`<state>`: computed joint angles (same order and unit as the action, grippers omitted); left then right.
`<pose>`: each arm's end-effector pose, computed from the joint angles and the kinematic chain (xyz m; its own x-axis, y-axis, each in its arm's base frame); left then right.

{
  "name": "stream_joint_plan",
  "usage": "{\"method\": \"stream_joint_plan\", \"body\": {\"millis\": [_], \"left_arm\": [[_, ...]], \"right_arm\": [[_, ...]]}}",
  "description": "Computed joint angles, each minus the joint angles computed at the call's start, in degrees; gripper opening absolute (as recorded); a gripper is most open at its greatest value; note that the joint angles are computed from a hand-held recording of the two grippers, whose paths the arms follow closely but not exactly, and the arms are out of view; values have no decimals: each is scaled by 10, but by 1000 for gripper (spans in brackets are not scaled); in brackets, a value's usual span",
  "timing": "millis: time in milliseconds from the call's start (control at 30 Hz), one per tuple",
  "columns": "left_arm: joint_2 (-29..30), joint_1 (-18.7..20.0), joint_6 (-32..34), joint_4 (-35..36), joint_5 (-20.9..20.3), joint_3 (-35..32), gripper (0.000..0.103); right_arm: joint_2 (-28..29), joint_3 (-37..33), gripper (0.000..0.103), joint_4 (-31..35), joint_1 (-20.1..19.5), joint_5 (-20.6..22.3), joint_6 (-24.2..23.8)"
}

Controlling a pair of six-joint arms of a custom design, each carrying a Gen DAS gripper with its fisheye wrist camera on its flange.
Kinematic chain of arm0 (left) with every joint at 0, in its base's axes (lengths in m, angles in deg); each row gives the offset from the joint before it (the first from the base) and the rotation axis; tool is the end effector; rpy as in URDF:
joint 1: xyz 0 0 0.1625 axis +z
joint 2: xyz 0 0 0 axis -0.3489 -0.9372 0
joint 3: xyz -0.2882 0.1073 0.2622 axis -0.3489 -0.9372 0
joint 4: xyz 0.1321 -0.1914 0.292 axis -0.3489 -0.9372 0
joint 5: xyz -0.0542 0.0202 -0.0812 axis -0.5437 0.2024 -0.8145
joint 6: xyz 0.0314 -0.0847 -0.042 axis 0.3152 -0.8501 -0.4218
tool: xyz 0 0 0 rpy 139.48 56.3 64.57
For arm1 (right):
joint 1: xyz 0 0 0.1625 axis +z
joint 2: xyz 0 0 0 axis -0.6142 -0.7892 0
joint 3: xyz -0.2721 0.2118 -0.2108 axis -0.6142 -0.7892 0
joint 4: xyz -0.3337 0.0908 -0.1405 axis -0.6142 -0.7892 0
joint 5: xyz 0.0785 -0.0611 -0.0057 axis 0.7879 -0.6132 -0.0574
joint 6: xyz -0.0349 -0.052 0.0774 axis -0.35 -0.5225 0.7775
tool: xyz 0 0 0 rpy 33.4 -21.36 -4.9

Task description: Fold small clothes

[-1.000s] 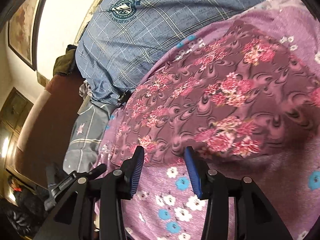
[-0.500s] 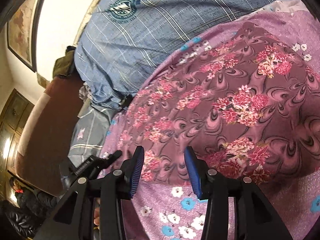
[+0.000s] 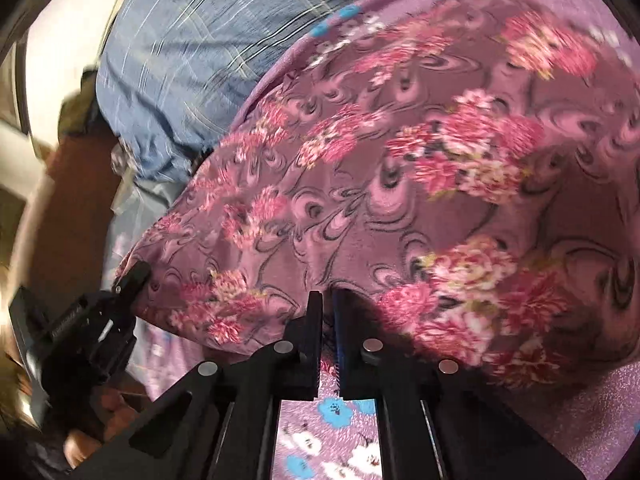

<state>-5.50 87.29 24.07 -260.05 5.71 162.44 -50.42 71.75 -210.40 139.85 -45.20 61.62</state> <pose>-0.0775 -0.7124 0.2905 -0.8647 -0.4251 -0.2674 0.0160 0.5089 -0.8607 0.2744 -0.7052 -0.0284 -0.9979 0.0241 0.0602 0.0095 0.9726 -0.2321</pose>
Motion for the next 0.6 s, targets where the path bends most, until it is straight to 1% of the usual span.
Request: {"method": "stream_joint_plan", "body": {"millis": [33, 67, 200, 233, 300, 333, 400, 467, 500, 533, 567, 600], "left_arm": [[0, -7, 17, -4, 2, 1, 3], [7, -17, 41, -9, 3, -6, 3], [29, -49, 102, -2, -2, -23, 3], [38, -55, 117, 1, -8, -31, 0], [64, -72, 154, 10, -41, -55, 0], [76, -79, 170, 12, -47, -65, 0], [116, -99, 230, 24, -66, -98, 0], [139, -108, 255, 42, -74, -121, 1], [140, -110, 256, 37, -85, -120, 2], [137, -108, 255, 33, -95, -117, 4], [132, -105, 251, 37, -98, -116, 14], [122, -102, 238, 44, -82, -106, 25]], "right_arm": [[-9, 13, 8, -19, -6, 10, 10], [-20, 29, 10, -46, -10, 12, 14], [-62, 82, 11, -144, -19, 6, 11], [-73, 95, 11, -168, -23, 8, 13], [-100, 126, 11, -214, -35, 9, 17], [-108, 137, 11, -230, -39, 5, 20], [-131, 164, 11, -257, -53, 7, 29], [-148, 180, 12, -269, -67, 25, 47], [-153, 184, 12, -268, -74, 36, 53], [-155, 183, 12, -264, -77, 42, 55], [-156, 182, 13, -259, -79, 47, 53], [-153, 176, 14, -253, -76, 45, 50]]}}
